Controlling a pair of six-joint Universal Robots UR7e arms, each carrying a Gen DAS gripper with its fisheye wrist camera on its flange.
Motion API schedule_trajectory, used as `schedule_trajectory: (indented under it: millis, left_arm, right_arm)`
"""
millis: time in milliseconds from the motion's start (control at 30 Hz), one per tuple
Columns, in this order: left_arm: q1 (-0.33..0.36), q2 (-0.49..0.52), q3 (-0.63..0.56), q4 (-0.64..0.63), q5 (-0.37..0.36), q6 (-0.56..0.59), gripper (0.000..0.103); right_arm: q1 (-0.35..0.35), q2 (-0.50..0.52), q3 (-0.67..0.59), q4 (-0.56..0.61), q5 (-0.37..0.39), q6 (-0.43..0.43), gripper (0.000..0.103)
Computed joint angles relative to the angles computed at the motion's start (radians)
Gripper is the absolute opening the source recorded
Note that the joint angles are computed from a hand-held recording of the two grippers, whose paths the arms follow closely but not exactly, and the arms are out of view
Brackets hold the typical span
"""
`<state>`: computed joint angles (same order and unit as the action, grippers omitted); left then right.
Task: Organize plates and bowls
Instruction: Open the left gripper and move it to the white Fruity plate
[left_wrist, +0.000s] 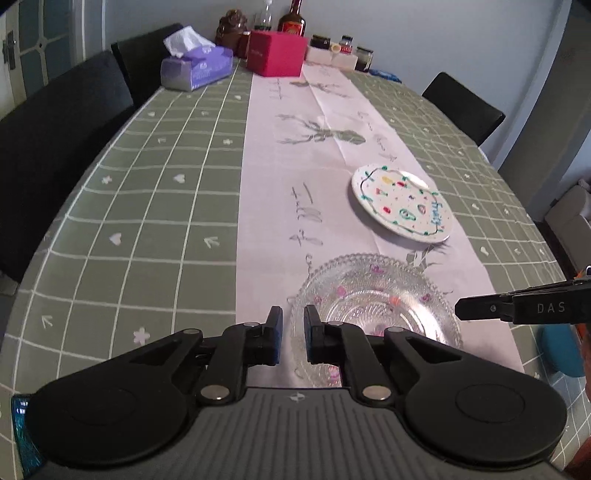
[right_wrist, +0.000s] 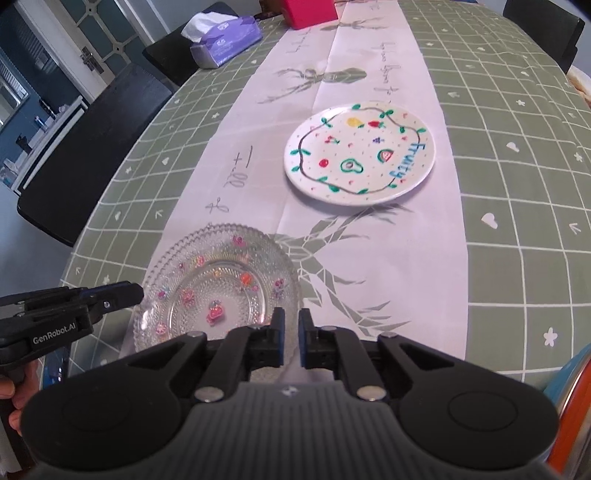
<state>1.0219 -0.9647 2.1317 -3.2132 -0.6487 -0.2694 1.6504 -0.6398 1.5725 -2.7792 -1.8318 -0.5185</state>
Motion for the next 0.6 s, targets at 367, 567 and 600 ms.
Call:
schedule_trajectory:
  millis: [367, 567, 600]
  left_arm:
    - [0.027, 0.047, -0.121, -0.107, -0.152, 0.197, 0.019]
    - [0.062, 0.089, -0.251, -0.022, -0.248, 0.255, 0.019]
    - [0.069, 0.095, -0.273, 0.005, -0.262, 0.257, 0.019]
  right_arm:
    - [-0.005, -0.003, -0.052, -0.103, 0.03, 0.106, 0.026]
    - [0.001, 0.032, -0.153, -0.04, -0.011, 0.143, 0.03]
    - [0.001, 0.041, -0.176, -0.018, -0.017, 0.153, 0.03]
